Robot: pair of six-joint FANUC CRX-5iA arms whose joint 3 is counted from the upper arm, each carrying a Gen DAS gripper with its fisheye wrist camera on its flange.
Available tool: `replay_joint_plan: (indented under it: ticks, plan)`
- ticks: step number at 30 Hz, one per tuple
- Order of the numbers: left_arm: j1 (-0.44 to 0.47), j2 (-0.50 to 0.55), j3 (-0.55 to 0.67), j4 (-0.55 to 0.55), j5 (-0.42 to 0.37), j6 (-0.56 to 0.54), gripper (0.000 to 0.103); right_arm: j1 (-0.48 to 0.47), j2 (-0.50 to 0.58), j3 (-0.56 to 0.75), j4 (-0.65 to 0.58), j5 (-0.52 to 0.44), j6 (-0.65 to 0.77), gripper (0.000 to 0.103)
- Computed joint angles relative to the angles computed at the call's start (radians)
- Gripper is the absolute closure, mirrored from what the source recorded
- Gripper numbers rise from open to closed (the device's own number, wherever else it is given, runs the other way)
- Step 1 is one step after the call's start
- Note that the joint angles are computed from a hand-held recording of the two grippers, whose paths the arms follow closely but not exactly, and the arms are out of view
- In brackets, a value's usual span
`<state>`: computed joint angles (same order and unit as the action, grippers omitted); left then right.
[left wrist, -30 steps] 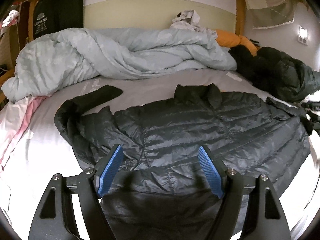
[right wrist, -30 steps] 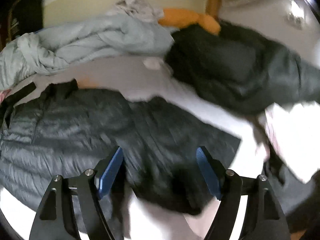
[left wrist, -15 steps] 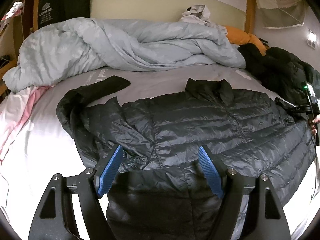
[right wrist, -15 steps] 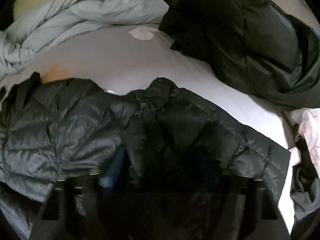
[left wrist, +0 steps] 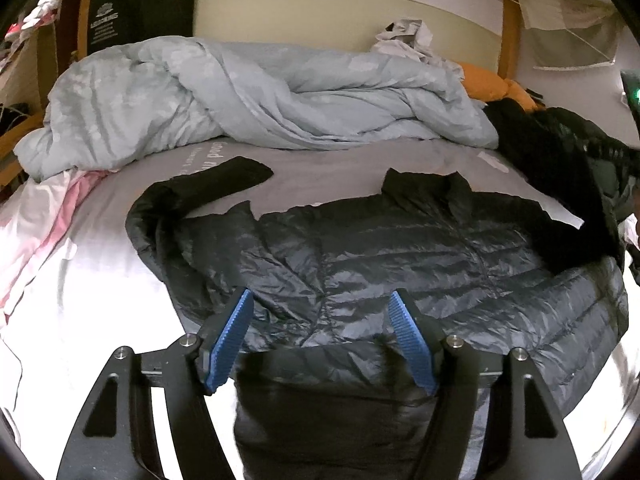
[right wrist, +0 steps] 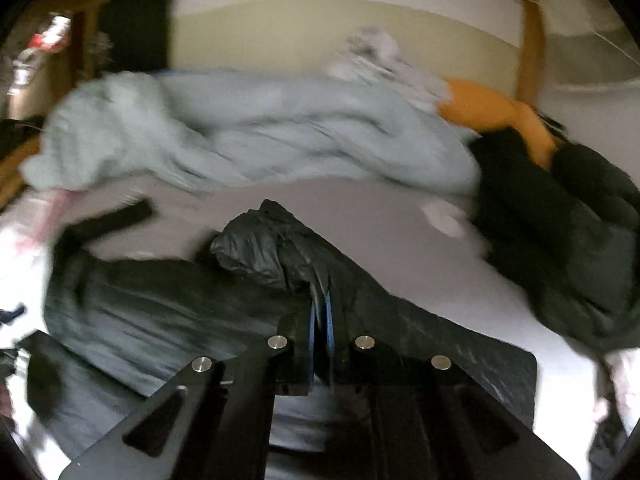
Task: Fold large clothes
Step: 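Release the collar with the right gripper and move it toward the left tool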
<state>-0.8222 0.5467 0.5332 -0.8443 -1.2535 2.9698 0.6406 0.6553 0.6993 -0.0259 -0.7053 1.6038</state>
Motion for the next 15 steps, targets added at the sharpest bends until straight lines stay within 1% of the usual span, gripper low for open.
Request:
replay_joint_plan:
  ticks: [3,7,10,15]
  plan:
    - [0.000,-0.016,-0.018,-0.009,-0.007,0.024,0.034,0.043,0.013,0.063,-0.134,-0.040,0.066,0.097]
    - [0.001,-0.047,-0.053,-0.023,-0.004,0.065,0.034,0.093,0.043,0.100,-0.215,-0.072,0.112,0.097]
    - [0.003,-0.066,-0.075,-0.031,-0.002,0.088,0.034,0.121,0.078,0.127,-0.244,-0.115,0.134,0.097]
    - [0.010,-0.078,-0.094,-0.028,-0.002,0.109,0.034,0.153,0.126,0.129,-0.260,-0.172,0.148,0.097]
